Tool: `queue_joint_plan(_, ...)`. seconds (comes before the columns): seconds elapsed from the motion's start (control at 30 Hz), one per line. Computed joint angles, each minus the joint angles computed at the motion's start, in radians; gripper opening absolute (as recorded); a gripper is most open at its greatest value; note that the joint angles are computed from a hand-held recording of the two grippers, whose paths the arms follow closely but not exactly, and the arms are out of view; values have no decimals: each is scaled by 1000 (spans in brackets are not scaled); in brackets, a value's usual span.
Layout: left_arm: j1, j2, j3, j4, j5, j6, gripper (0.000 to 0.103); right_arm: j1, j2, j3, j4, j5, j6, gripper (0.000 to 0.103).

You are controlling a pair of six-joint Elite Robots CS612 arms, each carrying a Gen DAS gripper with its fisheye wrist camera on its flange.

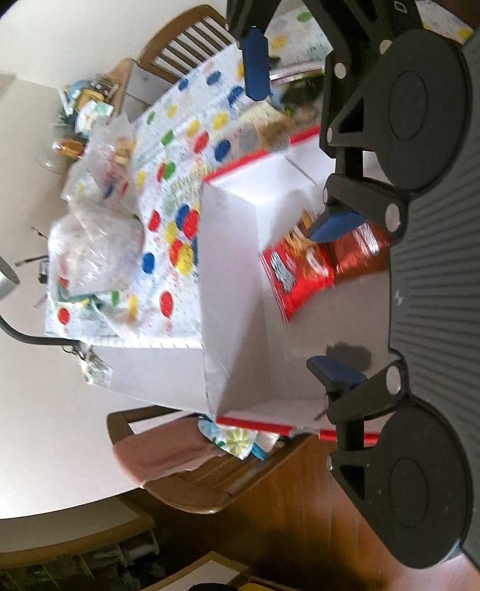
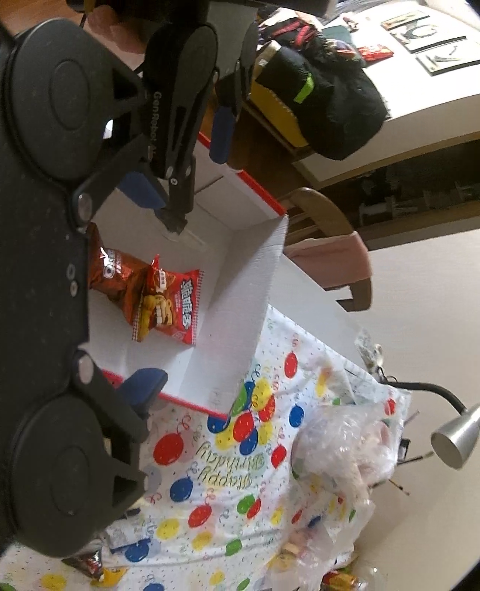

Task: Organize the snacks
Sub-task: 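Withdraw both tools from the box back toward the remaining snacks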

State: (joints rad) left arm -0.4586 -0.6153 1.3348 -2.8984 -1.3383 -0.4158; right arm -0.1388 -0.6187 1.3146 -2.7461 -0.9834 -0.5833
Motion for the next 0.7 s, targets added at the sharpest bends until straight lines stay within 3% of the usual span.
queue_joint_plan(0.17, -23, -1, 0, -48, 5, -24, 74, -29, -17, 31, -39, 28, 1, 97)
queue_joint_plan(0.37, -59, 9, -18, -76, 29, -39, 75, -70, -29, 54, -56, 66, 7, 98)
queue_joint_plan(0.7, -119, 48, -70, -137, 72, -61, 81, -149, -20, 60, -93, 158, 37, 103)
